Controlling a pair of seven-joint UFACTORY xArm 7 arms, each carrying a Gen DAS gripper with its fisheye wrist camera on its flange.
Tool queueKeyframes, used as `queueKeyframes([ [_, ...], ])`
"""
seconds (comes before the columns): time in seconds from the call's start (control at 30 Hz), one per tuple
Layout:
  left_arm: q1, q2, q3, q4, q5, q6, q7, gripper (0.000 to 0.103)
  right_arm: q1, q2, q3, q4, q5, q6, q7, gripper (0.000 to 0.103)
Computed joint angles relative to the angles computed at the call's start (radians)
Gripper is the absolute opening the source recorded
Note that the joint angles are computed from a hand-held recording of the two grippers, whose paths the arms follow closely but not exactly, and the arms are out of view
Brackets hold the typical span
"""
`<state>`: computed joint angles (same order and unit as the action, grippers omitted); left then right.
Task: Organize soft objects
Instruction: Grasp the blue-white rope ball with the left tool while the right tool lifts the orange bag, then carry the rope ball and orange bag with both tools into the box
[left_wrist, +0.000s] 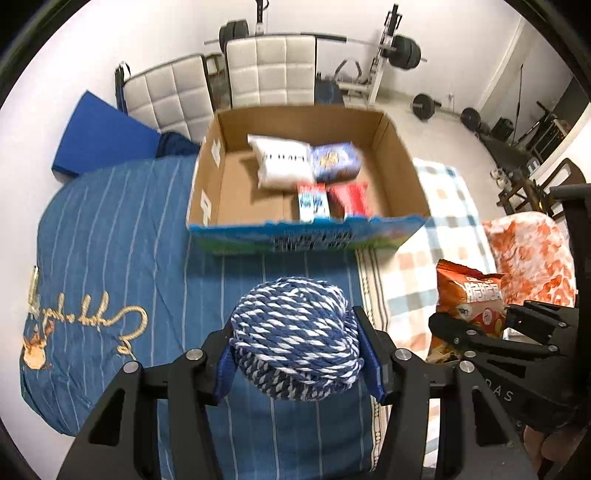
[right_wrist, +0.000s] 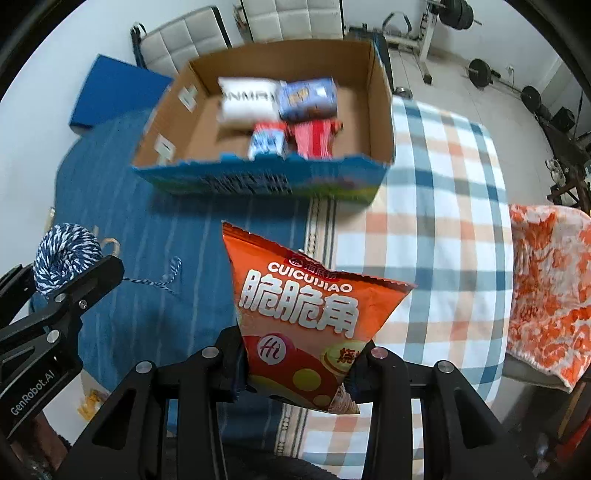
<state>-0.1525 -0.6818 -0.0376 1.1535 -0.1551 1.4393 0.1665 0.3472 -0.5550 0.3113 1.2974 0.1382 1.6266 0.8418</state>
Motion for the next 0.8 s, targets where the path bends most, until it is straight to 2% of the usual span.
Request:
queueKeyframes([
  [0.23, -0.002, 0.054, 0.012, 0.115, -0.019, -0.027, 0.001, 0.053, -0.017, 0.028, 0.008, 0.095, -0.046, -0.01, -0.014, 0.042],
  [0.4, -0.007, 0.155, 0.025, 0.243, -0.045, -0.063, 0.016, 0.053, -0.03, 0.054, -0.014, 0.146, -0.063, -0.032, -0.051, 0.042],
  [0.63, 0.001, 0.392, 0.042, 0.536, -0.096, -0.07, 0.027, 0.053, -0.074, 0.152, -0.042, 0.286, -0.138, -0.033, -0.121, 0.042],
  [0.8, 0.026, 0.603, 0.027, 0.809, -0.102, -0.039, 0.017, 0.053, -0.106, 0.246, -0.063, 0.402, -0.202, -0.043, -0.153, 0.042],
])
